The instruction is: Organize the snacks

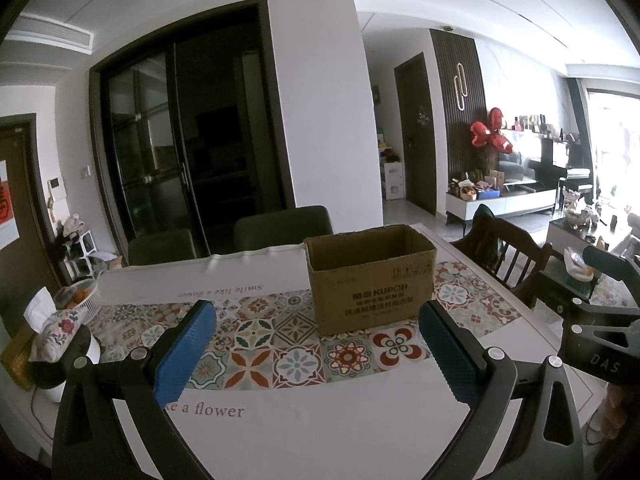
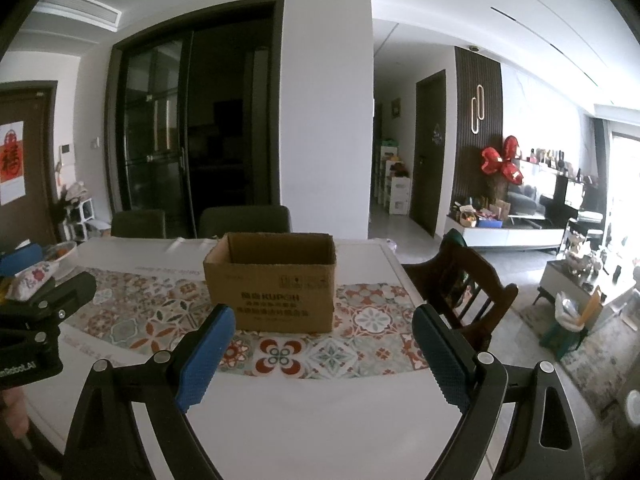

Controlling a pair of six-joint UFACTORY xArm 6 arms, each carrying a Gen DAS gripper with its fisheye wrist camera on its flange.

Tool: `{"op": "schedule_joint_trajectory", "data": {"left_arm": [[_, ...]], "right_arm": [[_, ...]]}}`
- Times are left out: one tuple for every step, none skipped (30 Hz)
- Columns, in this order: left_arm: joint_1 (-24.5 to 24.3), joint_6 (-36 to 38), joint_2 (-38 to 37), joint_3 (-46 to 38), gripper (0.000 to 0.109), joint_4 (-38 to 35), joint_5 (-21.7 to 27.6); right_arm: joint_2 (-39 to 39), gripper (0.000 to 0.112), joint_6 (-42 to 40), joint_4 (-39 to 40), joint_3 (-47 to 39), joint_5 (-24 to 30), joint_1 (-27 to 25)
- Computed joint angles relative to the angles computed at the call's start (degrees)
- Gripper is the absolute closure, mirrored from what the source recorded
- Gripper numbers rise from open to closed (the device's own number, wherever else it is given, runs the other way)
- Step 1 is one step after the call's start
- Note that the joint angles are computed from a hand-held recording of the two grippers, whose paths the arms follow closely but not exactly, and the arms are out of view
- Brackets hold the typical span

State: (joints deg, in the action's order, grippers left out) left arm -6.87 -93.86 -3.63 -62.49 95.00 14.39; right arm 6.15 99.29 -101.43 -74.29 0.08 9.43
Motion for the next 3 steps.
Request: {"op": "schedule_joint_trajectory", "data": {"left_arm": [[0.04, 0.01, 0.04, -0.06, 0.006, -0.03, -0.14], [-0.01, -0.34, 0.05, -0.05, 0.006, 0.37, -0.06], [-0.06, -0.41, 0.06, -0.05, 0.006, 0.47, 0.10]], "right_arm": [[-0.05, 0.021, 0.17, -0.21, 0.02, 0.04, -0.01], [-0.05, 0.021, 0.43, -0.45, -0.01, 0.08, 0.00], [-0.03, 0.021, 0.21, -0.24, -0.03, -0.15, -0.11]]}}
